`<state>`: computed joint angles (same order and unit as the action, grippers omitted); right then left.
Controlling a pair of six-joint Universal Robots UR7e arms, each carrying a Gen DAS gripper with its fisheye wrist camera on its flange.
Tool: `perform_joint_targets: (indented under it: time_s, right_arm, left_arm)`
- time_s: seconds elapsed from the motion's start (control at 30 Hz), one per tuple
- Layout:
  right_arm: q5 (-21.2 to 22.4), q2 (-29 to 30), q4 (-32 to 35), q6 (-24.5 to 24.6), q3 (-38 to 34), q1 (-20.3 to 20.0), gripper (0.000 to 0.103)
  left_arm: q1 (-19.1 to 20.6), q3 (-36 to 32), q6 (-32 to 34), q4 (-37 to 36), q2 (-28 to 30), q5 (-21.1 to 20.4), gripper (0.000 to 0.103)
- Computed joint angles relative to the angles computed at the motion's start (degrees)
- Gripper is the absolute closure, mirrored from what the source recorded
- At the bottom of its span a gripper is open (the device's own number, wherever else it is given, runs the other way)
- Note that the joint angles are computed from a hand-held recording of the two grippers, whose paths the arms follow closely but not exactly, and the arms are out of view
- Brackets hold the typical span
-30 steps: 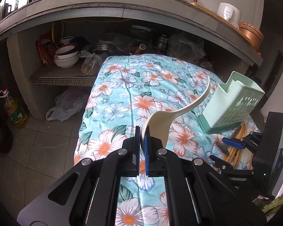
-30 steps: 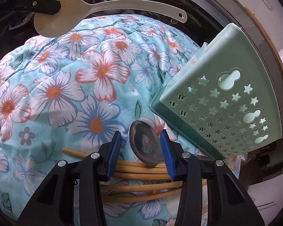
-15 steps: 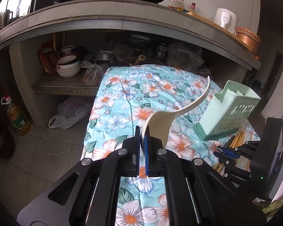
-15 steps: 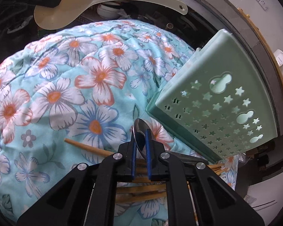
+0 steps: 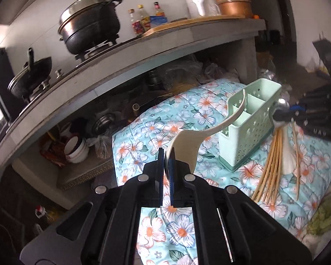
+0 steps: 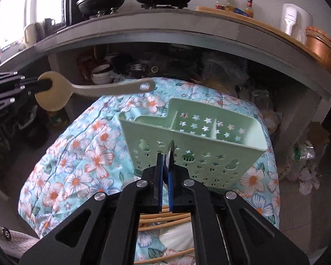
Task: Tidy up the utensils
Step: 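Lift the metal spoon with the right tool and carry it above the holder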
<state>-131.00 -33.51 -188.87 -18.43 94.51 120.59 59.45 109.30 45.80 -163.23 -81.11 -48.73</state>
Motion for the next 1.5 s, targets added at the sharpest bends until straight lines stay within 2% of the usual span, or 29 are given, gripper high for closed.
perform_joint_targets:
  time_s: [0.13, 0.27, 0.33, 0.63, 0.73, 0.83, 0.97, 1.07, 1.13, 1.2, 1.23, 1.33, 1.5]
  right_arm:
    - [0.0, -2.6, -3.4, 0.3, 2.0, -0.6, 0.099]
    - [-0.2, -4.4, -5.4, 0.6, 3.4, -1.3, 0.099]
    - [0.0, -5.3, -5.8, 1.1, 4.0, -1.5, 0.099]
    - [4.2, -7.9, -8.1, 2.0, 5.1, -2.8, 0.099]
    - [6.9, -9.6, -9.1, 2.4, 6.0, -3.3, 0.099]
    - [8.2, -11.1, -10.3, 2.5, 6.7, -3.3, 0.099]
    - [11.1, -14.4, -10.5, 4.0, 8.3, -3.9, 0.099]
    - [14.3, -17.4, -9.9, 5.8, 9.6, -4.7, 0.099]
    - [16.7, -19.2, -9.1, 6.9, 10.1, -5.2, 0.099]
    - [19.8, -20.6, -8.1, 8.1, 10.5, -5.8, 0.099]
    - [21.7, -21.2, -7.4, 8.6, 10.5, -6.2, 0.099]
    - [25.4, -21.9, -5.3, 9.5, 9.5, -6.8, 0.099]
    - [30.2, -21.5, -2.4, 10.0, 7.4, -7.0, 0.099]
  left_arm:
    - [-1.4, -2.6, 4.1, 5.5, 2.9, 4.5, 0.1]
    - [-1.7, -6.4, 3.3, 11.1, 4.8, 7.1, 0.1]
    - [-1.9, -7.5, 4.6, 11.3, 5.8, 9.1, 0.1]
    - [-3.0, -13.0, 10.2, 20.2, 10.5, 16.7, 0.1]
    - [-3.2, -15.4, 10.4, 24.3, 12.7, 17.6, 0.1]
    - [-3.1, -17.4, 11.5, 25.1, 15.1, 17.2, 0.099]
    - [-2.6, -20.9, 6.3, 30.2, 17.5, 14.6, 0.096]
    - [-1.9, -23.7, 0.3, 35.4, 18.3, 10.7, 0.091]
    - [-1.4, -25.2, -3.6, 37.2, 18.4, 7.7, 0.068]
    - [-0.6, -27.0, -7.5, 39.2, 18.3, 2.6, 0.055]
    - [-0.2, -27.7, -9.3, 39.5, 18.3, 0.6, 0.052]
    - [1.2, -30.1, -15.0, 39.2, 18.4, -6.2, 0.046]
    - [3.2, -29.2, -20.7, 29.2, 16.0, -16.0, 0.046]
